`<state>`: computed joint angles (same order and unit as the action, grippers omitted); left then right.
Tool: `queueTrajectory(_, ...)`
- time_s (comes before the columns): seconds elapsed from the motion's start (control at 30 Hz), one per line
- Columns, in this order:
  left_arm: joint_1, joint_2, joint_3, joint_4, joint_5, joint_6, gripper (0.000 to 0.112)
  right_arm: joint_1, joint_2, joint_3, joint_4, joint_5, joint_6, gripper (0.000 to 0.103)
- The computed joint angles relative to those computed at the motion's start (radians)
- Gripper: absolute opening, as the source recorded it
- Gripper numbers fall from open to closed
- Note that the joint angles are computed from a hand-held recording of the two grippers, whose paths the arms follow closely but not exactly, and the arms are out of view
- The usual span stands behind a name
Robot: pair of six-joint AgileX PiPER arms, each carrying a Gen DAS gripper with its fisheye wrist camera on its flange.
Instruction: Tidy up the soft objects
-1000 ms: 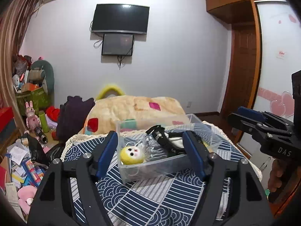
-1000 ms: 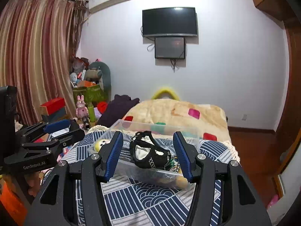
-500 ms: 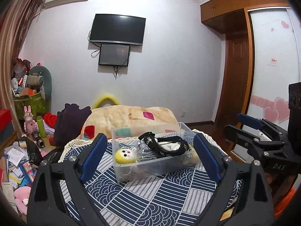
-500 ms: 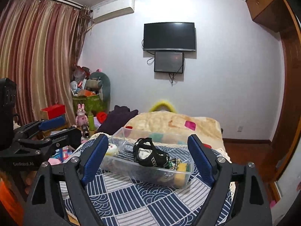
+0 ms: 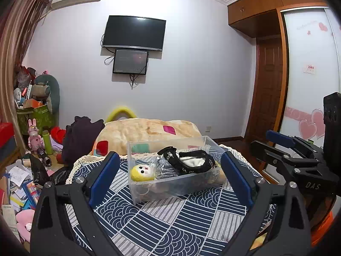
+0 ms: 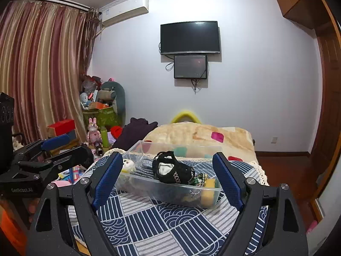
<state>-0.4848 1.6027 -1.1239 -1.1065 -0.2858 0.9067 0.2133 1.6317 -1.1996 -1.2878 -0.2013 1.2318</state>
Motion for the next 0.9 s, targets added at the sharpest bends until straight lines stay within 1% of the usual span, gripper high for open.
queueTrajectory(0.3, -0.003, -0.007, 0.009, 0.033, -0.011, -0.025, 0.098, -0.004, -0.003, 0.000, -0.023, -0.002, 0.027, 0.085)
queueTrajectory(0.7, -0.016, -0.018, 0.021, 0.039, -0.029, -0.029, 0.099, -0.008, -0.014, -0.001, -0.067, -0.006, 0.076, 0.085)
queueTrajectory(0.9, -0.019, -0.021, 0.024, 0.037, -0.034, -0.028, 0.100, -0.006, -0.023, 0.003, -0.065, -0.003, 0.078, 0.085)
